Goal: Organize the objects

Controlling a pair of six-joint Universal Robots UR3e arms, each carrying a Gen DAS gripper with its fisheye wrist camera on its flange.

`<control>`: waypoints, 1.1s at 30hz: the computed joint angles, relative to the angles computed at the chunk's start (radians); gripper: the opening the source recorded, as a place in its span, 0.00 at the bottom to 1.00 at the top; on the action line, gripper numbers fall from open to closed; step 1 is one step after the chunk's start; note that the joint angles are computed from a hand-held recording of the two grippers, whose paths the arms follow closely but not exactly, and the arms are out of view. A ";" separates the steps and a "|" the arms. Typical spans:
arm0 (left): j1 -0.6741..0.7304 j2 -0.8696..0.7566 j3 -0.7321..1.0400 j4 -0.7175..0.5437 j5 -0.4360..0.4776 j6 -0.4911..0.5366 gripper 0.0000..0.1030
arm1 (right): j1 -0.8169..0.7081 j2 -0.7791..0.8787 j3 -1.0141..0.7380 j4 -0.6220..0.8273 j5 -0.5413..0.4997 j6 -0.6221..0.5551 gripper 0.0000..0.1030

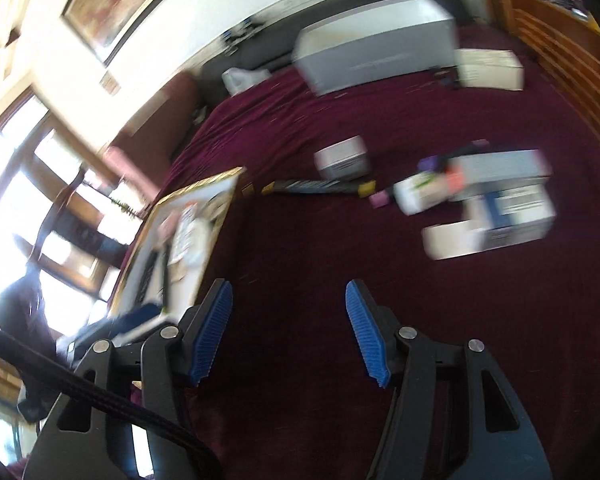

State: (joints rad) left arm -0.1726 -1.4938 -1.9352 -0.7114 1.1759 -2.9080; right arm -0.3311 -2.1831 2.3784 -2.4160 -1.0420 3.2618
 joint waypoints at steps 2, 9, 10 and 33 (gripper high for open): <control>-0.026 -0.015 0.001 0.014 0.000 -0.013 0.49 | -0.124 -0.103 0.020 0.098 0.031 -0.054 0.58; -0.075 -0.085 0.032 0.025 -0.006 -0.029 0.49 | -0.450 -0.223 0.073 0.165 0.045 -0.154 0.62; -0.077 -0.091 0.036 0.025 -0.008 -0.032 0.49 | -0.477 -0.189 0.082 0.108 0.035 -0.140 0.62; 0.015 -0.085 0.006 0.007 -0.079 -0.022 0.49 | -0.533 -0.104 0.111 -0.025 0.107 -0.124 0.79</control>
State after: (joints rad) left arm -0.1576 -1.5790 -1.9293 -0.7045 1.0965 -2.9301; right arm -0.8643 -2.2871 2.4898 -2.4413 -0.9351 3.1381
